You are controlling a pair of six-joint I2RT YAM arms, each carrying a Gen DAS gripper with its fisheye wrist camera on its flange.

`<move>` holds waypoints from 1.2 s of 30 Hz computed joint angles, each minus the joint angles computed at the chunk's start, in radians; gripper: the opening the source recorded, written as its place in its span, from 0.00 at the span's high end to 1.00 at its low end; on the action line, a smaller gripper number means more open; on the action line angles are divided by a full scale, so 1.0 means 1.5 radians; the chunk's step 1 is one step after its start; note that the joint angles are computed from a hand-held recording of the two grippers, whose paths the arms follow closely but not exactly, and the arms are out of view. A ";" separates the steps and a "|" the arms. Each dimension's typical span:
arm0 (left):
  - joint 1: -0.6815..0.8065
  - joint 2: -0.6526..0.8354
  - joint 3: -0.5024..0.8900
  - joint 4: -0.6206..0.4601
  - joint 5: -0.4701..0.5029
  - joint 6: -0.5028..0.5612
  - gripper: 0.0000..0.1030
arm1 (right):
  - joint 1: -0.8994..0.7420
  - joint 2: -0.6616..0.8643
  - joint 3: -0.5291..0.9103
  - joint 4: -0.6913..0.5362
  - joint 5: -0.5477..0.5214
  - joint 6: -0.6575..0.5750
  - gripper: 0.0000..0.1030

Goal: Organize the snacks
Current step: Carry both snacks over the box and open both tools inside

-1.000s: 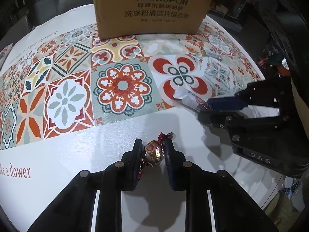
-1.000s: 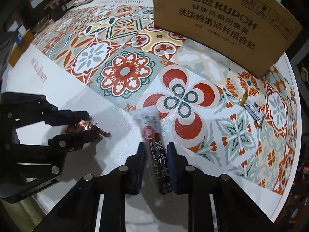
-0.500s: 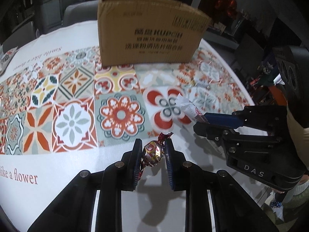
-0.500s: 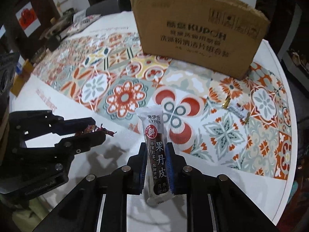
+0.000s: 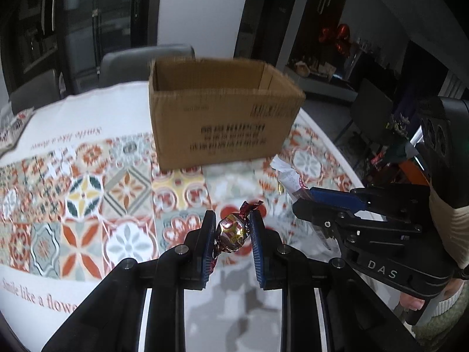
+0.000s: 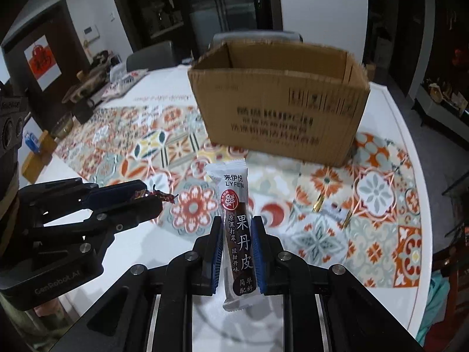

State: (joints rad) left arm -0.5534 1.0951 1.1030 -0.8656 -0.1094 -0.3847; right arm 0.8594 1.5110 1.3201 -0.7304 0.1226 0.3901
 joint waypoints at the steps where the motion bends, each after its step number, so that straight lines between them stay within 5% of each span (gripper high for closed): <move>1: 0.004 0.004 0.013 0.000 -0.001 0.004 0.77 | -0.002 0.000 0.009 -0.002 0.003 -0.004 0.81; 15: 0.068 0.121 0.212 -0.009 0.027 0.072 0.77 | -0.062 0.041 0.185 -0.048 0.009 -0.046 0.81; 36: 0.168 0.370 0.461 -0.007 0.069 0.156 0.77 | -0.176 0.302 0.548 -0.138 -0.044 -0.130 0.81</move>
